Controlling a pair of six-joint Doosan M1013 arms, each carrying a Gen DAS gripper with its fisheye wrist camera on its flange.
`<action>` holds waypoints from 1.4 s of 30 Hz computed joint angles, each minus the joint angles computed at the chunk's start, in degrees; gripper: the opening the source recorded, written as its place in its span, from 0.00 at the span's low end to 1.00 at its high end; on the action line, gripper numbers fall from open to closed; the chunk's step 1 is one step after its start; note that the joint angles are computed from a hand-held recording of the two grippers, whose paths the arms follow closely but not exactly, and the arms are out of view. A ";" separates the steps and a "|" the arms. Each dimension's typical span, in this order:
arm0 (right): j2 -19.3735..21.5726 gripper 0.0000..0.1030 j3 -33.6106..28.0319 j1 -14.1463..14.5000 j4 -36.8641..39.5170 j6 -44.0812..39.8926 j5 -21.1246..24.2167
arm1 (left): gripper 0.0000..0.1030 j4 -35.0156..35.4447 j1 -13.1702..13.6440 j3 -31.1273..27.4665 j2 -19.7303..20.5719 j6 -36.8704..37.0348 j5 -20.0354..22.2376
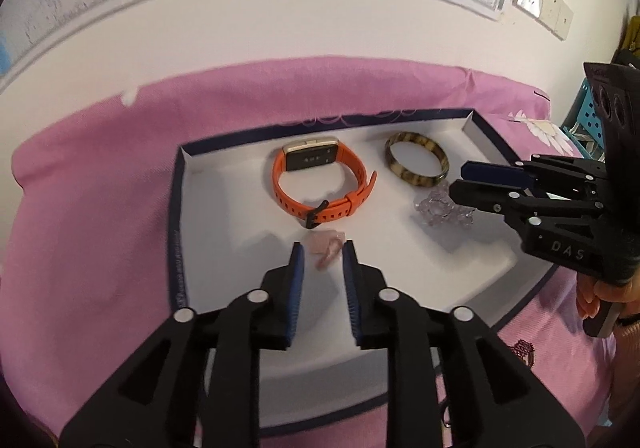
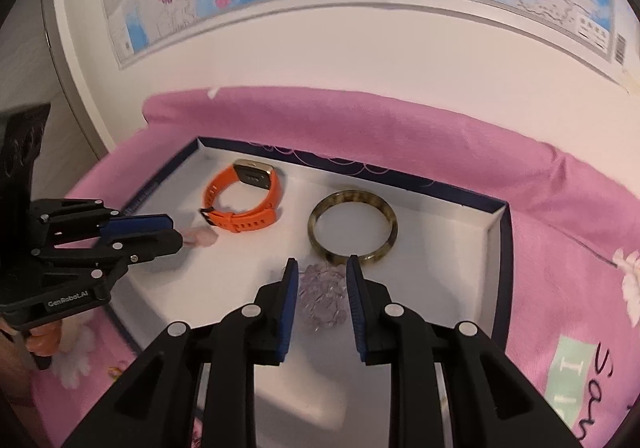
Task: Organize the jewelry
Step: 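Open both grippers to drop the pendant and crystal bracelet, then withdraw, then close the right gripper on the maroon beaded necklace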
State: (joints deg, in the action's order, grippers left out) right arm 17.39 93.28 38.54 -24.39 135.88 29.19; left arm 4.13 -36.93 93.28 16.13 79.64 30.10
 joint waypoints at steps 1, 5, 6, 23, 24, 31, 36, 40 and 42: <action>-0.49 0.23 0.55 0.07 -0.49 0.80 -0.59 | 0.27 1.33 -0.22 0.55 -0.62 -0.82 -0.63; -2.78 0.24 2.66 0.73 -1.90 2.73 -2.60 | 0.30 1.30 -0.61 3.29 -3.42 -0.01 -3.93; -3.48 0.24 3.31 1.11 -2.59 3.19 -3.08 | 0.31 0.38 -0.54 4.10 -4.22 1.18 -4.55; -6.52 0.32 7.99 7.67 0.73 -4.53 1.38 | 0.38 1.16 -2.40 12.65 -10.10 2.13 -7.05; -6.41 0.32 8.14 7.75 1.54 -4.90 1.71 | 0.38 0.79 -2.35 12.91 -10.16 2.10 -7.09; -6.37 0.30 9.09 8.26 1.56 -2.78 1.96 | 0.39 -2.23 -2.15 14.18 -10.54 3.29 -6.95; -6.27 0.16 9.20 8.06 2.95 -2.72 0.93 | 0.40 -3.41 -2.26 14.87 -10.90 4.35 -7.08; -6.35 0.04 9.32 7.88 3.92 -2.40 0.21 | 0.40 -4.13 -2.32 14.99 -10.90 5.47 -6.83; -6.35 0.03 9.27 8.14 2.35 -0.66 0.52 | 0.40 -3.80 -2.44 15.06 -10.88 5.55 -6.80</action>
